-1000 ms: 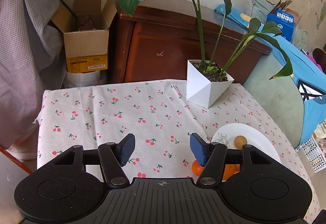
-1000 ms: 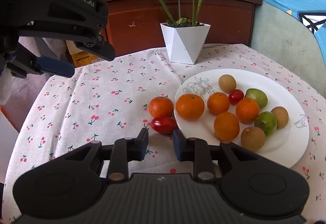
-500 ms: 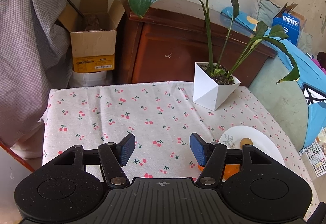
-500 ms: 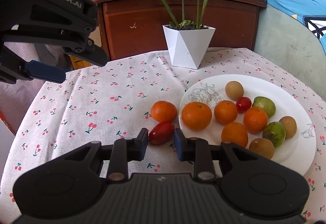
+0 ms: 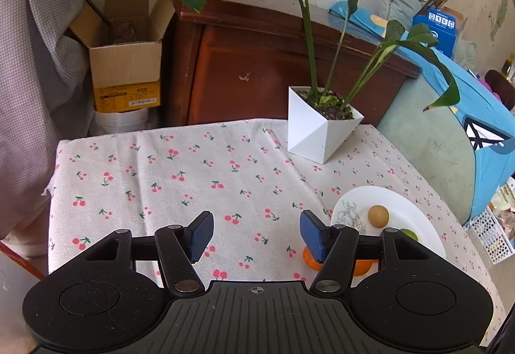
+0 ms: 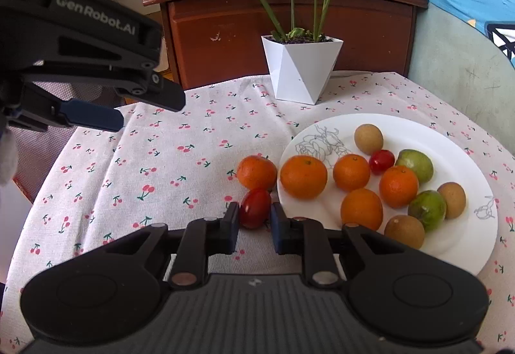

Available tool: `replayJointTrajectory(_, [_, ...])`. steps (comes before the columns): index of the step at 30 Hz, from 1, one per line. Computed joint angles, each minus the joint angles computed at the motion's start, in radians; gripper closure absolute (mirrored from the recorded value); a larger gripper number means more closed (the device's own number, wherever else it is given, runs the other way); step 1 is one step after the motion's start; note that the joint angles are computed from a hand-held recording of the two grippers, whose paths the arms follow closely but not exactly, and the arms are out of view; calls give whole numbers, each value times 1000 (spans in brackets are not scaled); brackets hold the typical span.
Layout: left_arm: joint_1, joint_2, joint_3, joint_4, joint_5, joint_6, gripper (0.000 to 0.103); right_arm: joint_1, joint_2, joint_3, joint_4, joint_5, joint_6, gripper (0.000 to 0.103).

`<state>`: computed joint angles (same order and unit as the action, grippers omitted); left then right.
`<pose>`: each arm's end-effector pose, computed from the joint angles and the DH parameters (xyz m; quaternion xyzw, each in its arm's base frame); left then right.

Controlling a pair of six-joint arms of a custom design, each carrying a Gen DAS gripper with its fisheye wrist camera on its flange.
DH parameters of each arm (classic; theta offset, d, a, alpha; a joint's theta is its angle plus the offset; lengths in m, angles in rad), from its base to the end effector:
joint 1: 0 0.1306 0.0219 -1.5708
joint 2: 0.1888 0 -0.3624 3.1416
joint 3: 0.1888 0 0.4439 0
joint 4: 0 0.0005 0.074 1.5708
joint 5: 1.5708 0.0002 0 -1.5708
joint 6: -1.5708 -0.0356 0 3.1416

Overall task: Organize fruits
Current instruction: 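Grasp the red cherry tomato with the right tool while the left tool grasps the orange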

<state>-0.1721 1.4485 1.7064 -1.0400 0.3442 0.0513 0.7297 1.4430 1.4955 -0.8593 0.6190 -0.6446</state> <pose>0.5410 -0.1067 0.5295 0.1206 0.9040 -0.1993 0.3585 0.4303 0.3565 0.4411 0.0759 0.8879 0.0067 0.4538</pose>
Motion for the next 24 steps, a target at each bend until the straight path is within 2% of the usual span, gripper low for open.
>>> replayJointTrajectory(3, [-12,-1,-21,2,20,-47,45,3,-30,-27,-4,-28,-8,84])
replayJointTrajectory(7, [-34,-6,-45,-9,8,-151,45,8,-69,-62,-13,-46,-22,85])
replayJointTrajectory(19, [-50,-11,-84,-5,82,-282,46,15,-121,-104,-35,-51,-71,85])
replayJointTrajectory(24, [-60,-10,-98,10,83,-297,46,13,-126,-108,-33,-56,-76,85])
